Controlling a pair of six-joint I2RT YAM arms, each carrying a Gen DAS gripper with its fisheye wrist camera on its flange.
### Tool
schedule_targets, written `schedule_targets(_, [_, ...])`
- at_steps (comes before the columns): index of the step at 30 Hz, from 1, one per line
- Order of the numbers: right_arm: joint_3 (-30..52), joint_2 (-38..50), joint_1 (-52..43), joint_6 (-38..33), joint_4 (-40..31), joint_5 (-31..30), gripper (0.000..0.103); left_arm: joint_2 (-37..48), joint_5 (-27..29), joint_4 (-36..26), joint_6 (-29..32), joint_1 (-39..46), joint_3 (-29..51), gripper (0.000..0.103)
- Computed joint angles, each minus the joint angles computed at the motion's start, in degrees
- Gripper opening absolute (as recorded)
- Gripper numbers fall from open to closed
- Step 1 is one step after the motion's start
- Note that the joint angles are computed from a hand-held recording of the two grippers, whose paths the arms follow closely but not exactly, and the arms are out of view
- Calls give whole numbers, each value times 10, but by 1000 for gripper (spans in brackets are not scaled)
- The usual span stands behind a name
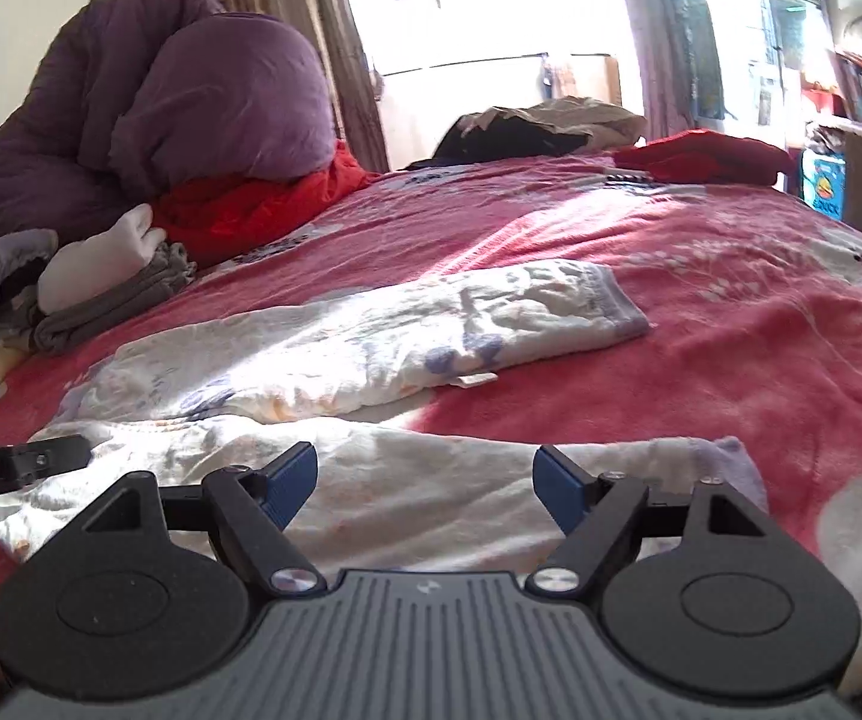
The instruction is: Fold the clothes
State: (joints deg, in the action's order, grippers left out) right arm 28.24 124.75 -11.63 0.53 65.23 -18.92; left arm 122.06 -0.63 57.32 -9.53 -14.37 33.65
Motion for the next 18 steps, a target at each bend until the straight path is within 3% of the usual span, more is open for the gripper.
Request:
schedule_targets(3, [8, 18, 9, -40, 18, -19, 77, 8, -8, -6, 9, -23, 15, 58])
schedule_targets(5, [27, 22, 2, -51, -14, -33, 70, 19, -14, -1, 9, -35, 21, 58])
schedule_targets(13, [57, 48, -22, -19, -26, -70, 69, 53, -13, -18, 20, -75, 63, 58])
schedule_targets(16, [66, 57, 2, -42, -39, -52, 68, 62, -24, -90, 20, -74, 96, 62])
schedule_targets(18, [78, 61, 20, -61, -65, -21, 67, 63, -9, -86, 19, -57, 90, 62])
